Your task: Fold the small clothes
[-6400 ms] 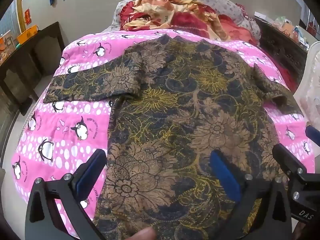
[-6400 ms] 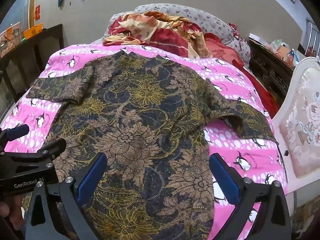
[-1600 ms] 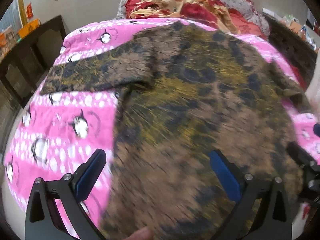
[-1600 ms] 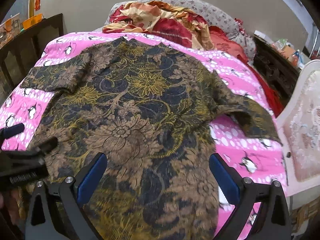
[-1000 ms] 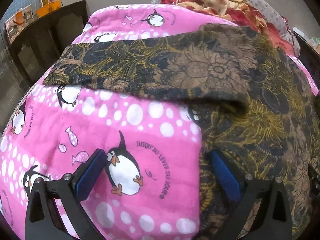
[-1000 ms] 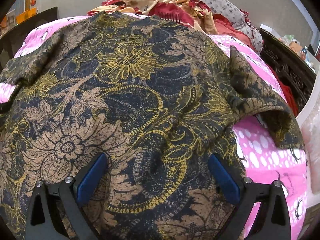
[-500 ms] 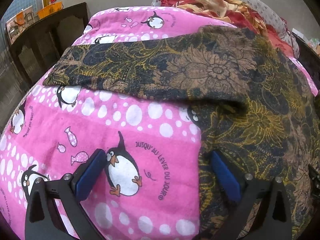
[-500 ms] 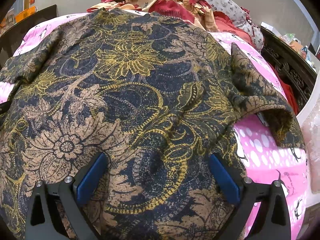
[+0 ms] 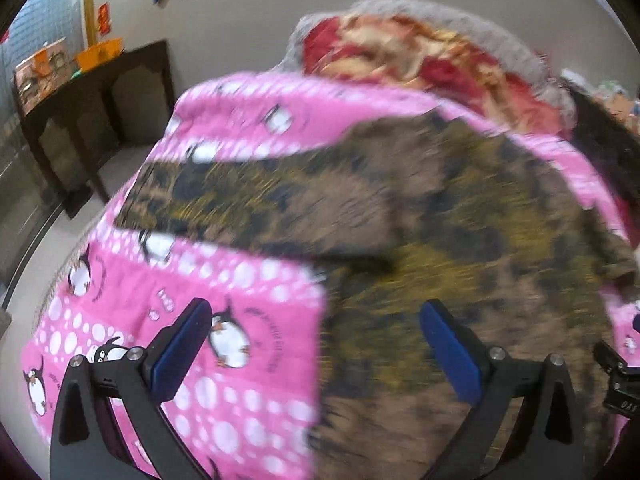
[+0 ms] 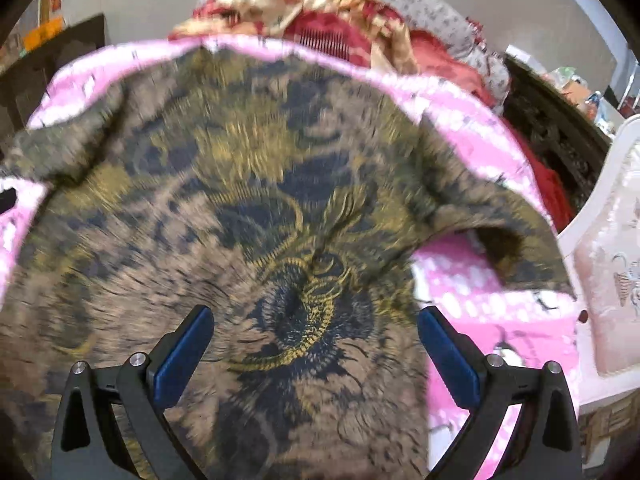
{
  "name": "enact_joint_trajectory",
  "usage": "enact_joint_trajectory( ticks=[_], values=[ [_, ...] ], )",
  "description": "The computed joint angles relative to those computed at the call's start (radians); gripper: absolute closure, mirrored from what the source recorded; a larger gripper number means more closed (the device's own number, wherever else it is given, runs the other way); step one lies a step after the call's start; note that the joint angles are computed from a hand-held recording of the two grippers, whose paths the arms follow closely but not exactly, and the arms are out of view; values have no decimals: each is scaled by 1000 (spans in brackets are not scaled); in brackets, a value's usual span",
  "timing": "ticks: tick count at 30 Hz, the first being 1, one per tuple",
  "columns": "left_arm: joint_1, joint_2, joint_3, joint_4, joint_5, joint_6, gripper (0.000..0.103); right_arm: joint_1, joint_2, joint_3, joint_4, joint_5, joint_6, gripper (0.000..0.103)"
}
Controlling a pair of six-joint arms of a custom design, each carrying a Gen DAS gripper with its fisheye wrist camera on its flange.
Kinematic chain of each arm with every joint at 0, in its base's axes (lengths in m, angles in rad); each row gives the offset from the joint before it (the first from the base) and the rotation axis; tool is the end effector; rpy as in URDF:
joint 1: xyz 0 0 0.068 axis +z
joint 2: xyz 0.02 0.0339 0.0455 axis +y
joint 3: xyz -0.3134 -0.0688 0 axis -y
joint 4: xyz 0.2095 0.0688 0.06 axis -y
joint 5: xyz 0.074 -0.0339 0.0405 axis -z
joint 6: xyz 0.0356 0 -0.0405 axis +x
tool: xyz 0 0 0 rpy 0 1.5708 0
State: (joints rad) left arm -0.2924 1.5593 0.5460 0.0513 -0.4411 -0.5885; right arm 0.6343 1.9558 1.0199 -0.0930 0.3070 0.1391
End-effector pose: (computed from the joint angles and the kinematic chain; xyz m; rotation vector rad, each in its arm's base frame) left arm 0.2331 -0.0543 0.1937 -0.5228 2.3559 0.1658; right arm 0.3011 0.2082 0.1784 -0.5140 2.4765 -0.0974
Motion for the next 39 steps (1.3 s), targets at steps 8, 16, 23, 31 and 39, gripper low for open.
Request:
enact_joint_trajectory(
  ticks=[8, 16, 23, 31, 39],
  values=[
    [-190, -57, 116, -148, -100, -59, 0, 87, -226, -104, 62, 106, 10, 0],
    [-235, -66, 137, -198, -140, -84, 0, 87, -247, -110, 65, 110, 9, 0],
    [-210, -61, 117, -189, -115, -69, 0, 84, -234, -119, 85, 99, 4, 0],
    [-139, -22, 89, -119, -68, -22, 0, 76, -159, -94, 105, 88, -6, 0],
    [-64, 40, 72, -39, -15, 28, 0, 64, -90, -67, 123, 73, -18, 0]
  ],
)
